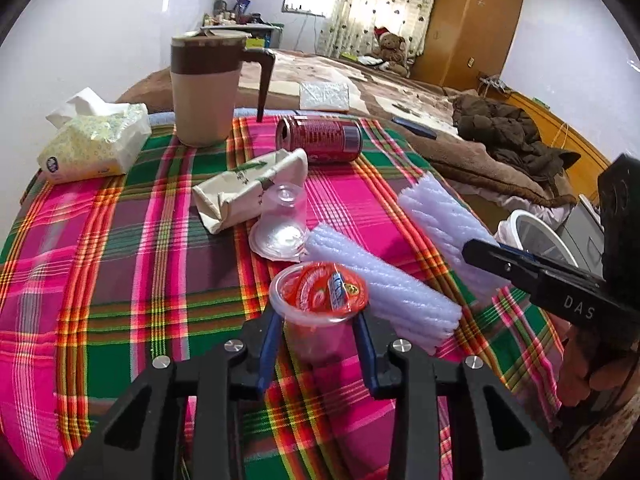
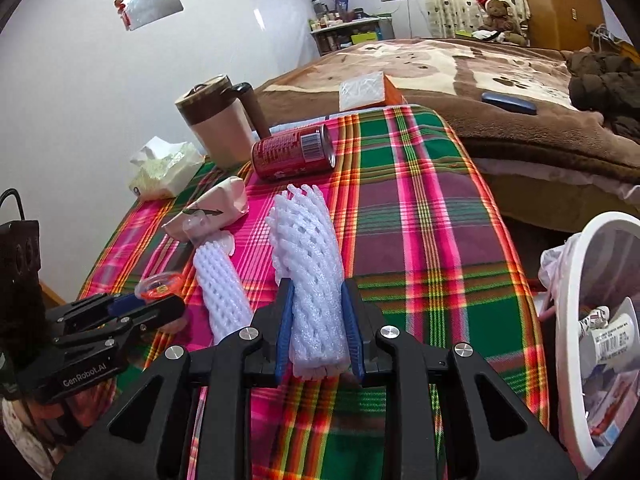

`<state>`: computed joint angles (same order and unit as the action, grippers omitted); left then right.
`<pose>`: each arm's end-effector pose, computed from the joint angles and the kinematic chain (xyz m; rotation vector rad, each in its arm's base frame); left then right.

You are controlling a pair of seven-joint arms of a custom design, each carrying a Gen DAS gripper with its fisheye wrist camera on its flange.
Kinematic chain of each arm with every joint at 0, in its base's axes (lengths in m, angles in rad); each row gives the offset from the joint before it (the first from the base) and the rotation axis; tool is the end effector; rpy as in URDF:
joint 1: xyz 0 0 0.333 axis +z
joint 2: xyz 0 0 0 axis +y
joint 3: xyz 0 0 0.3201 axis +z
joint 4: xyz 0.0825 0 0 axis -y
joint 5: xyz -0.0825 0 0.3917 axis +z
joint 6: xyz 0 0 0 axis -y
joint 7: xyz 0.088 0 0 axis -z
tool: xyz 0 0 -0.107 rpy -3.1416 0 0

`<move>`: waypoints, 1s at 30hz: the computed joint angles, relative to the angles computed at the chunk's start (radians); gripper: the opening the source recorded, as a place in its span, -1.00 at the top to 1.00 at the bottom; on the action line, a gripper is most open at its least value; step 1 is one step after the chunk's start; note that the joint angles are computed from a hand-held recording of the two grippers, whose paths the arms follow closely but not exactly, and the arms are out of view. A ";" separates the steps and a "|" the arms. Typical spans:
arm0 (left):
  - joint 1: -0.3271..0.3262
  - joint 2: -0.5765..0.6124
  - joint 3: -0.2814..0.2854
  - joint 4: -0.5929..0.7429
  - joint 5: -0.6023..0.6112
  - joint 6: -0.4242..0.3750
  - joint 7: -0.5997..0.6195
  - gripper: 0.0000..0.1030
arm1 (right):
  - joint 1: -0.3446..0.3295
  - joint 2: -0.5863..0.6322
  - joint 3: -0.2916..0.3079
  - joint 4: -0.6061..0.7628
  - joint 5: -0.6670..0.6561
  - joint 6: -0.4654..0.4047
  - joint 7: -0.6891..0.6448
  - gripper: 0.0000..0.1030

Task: Collect trash
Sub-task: 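Lift the plastic cup with the left tool while the right tool carries the foam net to the bin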

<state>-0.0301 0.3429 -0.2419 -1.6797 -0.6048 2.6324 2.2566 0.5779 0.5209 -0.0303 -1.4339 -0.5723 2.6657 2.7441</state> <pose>0.6871 -0.1553 0.4736 -1.4243 2.3344 -1.0829 0.6376 0.4134 0.4713 -1.5080 1.8420 -0.4903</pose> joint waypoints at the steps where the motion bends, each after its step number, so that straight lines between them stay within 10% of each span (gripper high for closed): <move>1: 0.001 -0.004 -0.002 -0.005 -0.005 0.006 0.002 0.31 | 0.005 -0.006 -0.006 -0.007 -0.009 0.002 0.009 0.52; 30: -0.048 -0.106 -0.045 -0.079 -0.197 0.089 0.167 0.31 | -0.007 -0.253 -0.004 -0.280 -0.368 -0.011 0.381 0.52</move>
<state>-0.0783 0.2365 -0.2870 -1.7585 -0.8021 2.7210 2.4241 0.5704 0.2676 -0.0343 -1.7135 -0.9405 2.6551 3.1251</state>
